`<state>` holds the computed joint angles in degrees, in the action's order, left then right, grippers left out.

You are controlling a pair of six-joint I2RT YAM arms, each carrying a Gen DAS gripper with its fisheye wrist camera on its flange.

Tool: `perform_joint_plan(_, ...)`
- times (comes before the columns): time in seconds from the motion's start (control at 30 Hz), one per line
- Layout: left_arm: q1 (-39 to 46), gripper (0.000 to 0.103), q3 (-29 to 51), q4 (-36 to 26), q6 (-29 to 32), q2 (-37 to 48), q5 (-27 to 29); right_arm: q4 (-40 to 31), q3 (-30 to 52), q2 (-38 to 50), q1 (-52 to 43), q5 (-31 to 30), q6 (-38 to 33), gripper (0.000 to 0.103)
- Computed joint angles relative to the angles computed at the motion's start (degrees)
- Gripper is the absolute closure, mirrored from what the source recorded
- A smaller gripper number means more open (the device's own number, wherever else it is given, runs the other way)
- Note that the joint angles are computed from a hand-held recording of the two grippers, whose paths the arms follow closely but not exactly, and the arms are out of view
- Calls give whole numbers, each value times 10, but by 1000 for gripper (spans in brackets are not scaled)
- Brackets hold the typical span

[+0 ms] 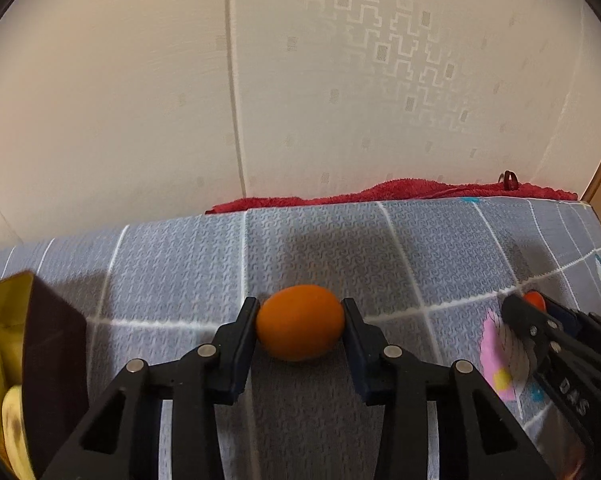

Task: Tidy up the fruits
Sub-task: 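Grasp the loose mandarin with the left gripper while the right gripper holds the tomato, then carry the mandarin into the gold tray and open the left gripper while right holds tomato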

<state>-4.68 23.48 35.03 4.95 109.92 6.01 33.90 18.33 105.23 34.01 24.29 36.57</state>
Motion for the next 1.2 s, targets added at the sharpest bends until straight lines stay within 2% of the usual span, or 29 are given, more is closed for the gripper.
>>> perform_joint_plan(0.2,5,62,-67,56,4,-34,-3,23,-10,2,-7,-8,13,77)
perform_joint_plan(0.33,35,62,-126,80,16,-76,37,12,-16,-6,8,3,18,77)
perform_joint_plan(0.5,98,62,-173,69,48,-117,109,14,-40,-42,18,-4,38,77)
perform_joint_plan(0.6,138,62,-193,27,68,-165,146,8,-58,-74,24,-9,55,77)
perform_joint_plan(0.73,175,62,-210,-63,86,-256,183,-5,-73,-104,45,-9,88,77)
perform_joint_plan(0.9,208,62,-231,-211,125,-431,209,-26,-93,-141,100,1,150,77)
perform_joint_plan(0.97,234,62,-234,-306,153,-530,222,-38,-97,-156,135,15,179,77)
perform_joint_plan(1.07,292,62,-222,-427,203,-623,254,-61,-96,-174,189,45,215,77)
perform_joint_plan(1.17,359,62,-206,-518,268,-676,286,-88,-83,-177,240,75,242,77)
perform_joint_plan(1.2,379,62,-202,-530,287,-676,296,-95,-76,-172,256,84,249,77)
